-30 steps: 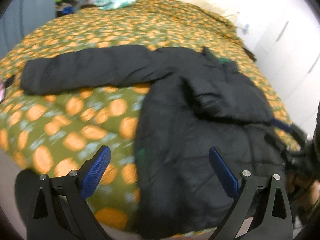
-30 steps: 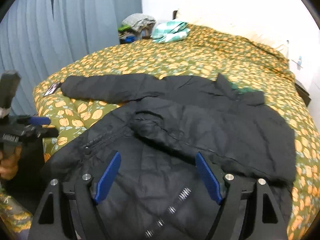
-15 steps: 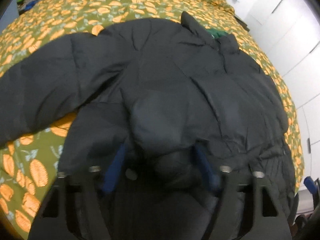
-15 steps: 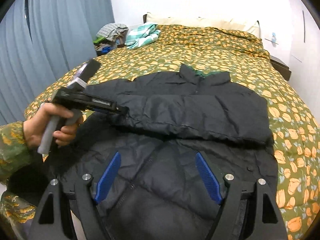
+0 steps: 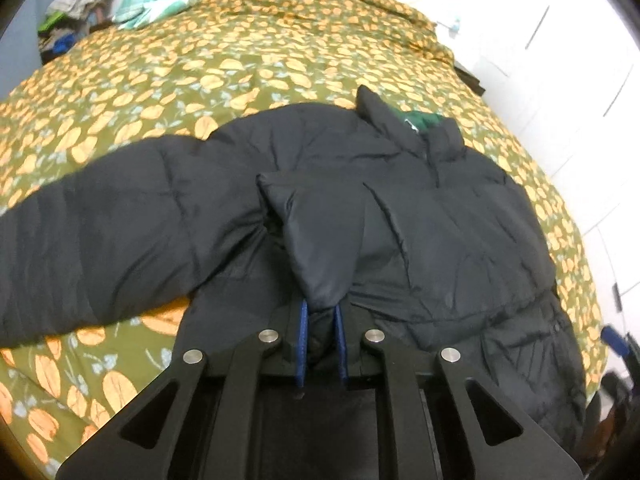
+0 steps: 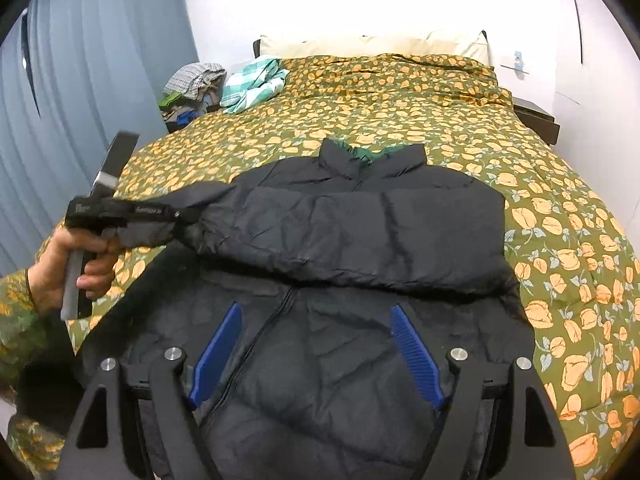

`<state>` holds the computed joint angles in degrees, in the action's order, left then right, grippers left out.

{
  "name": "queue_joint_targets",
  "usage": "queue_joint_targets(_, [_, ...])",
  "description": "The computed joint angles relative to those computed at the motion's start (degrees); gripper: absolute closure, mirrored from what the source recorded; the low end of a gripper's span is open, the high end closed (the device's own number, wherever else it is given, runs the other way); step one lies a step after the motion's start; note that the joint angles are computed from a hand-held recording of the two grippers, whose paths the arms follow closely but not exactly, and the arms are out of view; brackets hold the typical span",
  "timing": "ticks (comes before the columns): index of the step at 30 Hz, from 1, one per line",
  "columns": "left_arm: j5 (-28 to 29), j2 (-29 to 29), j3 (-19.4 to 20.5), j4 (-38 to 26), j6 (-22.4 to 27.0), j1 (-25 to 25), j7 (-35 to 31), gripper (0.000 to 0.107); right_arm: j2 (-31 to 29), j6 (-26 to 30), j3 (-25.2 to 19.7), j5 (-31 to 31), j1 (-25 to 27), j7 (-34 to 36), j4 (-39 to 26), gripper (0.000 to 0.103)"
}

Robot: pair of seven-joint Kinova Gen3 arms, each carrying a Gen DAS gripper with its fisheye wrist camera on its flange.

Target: Fold large clothes

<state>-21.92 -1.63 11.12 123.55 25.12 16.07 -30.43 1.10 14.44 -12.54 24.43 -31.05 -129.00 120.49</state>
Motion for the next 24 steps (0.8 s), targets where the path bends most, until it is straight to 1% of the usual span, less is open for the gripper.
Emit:
queue_joint_targets(1, [-0.5, 0.0, 0.3, 0.5, -0.2, 0.1, 0.9, 0.097, 0.3, 0.5, -0.7, -0.6, 1.0, 0.6, -0.5, 0.024])
queue_joint_targets(4, [-1.6, 0.5, 0.5, 1.8, -1.1, 0.5, 2.7, 0.097, 1.8, 2.0, -5.6, -4.1, 7.7, 5.6, -2.6, 0.024])
queue_joint_targets(6, [-0.7, 0.9, -0.2, 2.2, -2.3, 0.3, 2.1, 0.097, 2.7, 1.6, -6.7, -5.8, 10.3, 8.1, -3.1, 0.024])
queue_joint_targets(9, [-0.3, 0.9, -0.8, 2.1, -3.0, 0.1, 1.6, 0.097, 3.8, 0.9, -5.2, -8.2, 11.3, 10.9, -3.9, 0.024])
queue_joint_targets(10, [-0.1, 0.7, -0.9, 2.2, -3.2, 0.0, 1.3, 0.097, 4.3, 1.0, -4.0, -8.3, 11.0, 11.6, -4.5, 0.024])
queue_joint_targets(14, [0.1, 0.3, -0.4, 3.3, -4.0, -0.1, 1.0, 0.097, 6.8, 3.0, -0.6, -5.4, 10.8, 10.9, -8.8, 0.024])
queue_joint_targets(17, [-1.6, 1.4, -0.1, 3.7, -4.2, 0.1, 2.7, 0.097, 10.2, 4.3, -0.8, -5.8, 12.6, 13.5, -13.2, 0.024])
queue_joint_targets(19, [-1.7, 2.0, -0.6, 4.0, -4.9, 0.4, 3.3, 0.097, 13.4, 4.7, -1.3, -5.5, 13.3, 16.3, -16.3, 0.024])
queue_joint_targets(20, [-1.7, 2.2, -1.0, 4.1, -5.3, 0.6, 3.6, 0.097, 15.4, 5.7, -1.7, -5.5, 13.6, 17.6, -18.4, 0.024])
queue_joint_targets(22, [-2.6, 2.7, -1.4, 4.3, -5.5, 1.1, 4.5, 0.097, 20.2, 8.7, -2.3, -8.0, 14.1, 20.9, -23.0, 0.024])
queue_joint_targets(23, [-3.4, 3.0, -1.5, 4.3, -5.4, 1.5, 5.2, 0.097, 22.9, 10.8, -1.3, -10.3, 13.4, 23.1, -25.5, 0.024])
queue_joint_targets(24, [-3.8, 3.1, -1.7, 4.4, -5.3, 1.9, 5.6, 0.097, 25.6, 12.6, 0.8, -12.7, 12.1, 24.6, -27.5, 0.024])
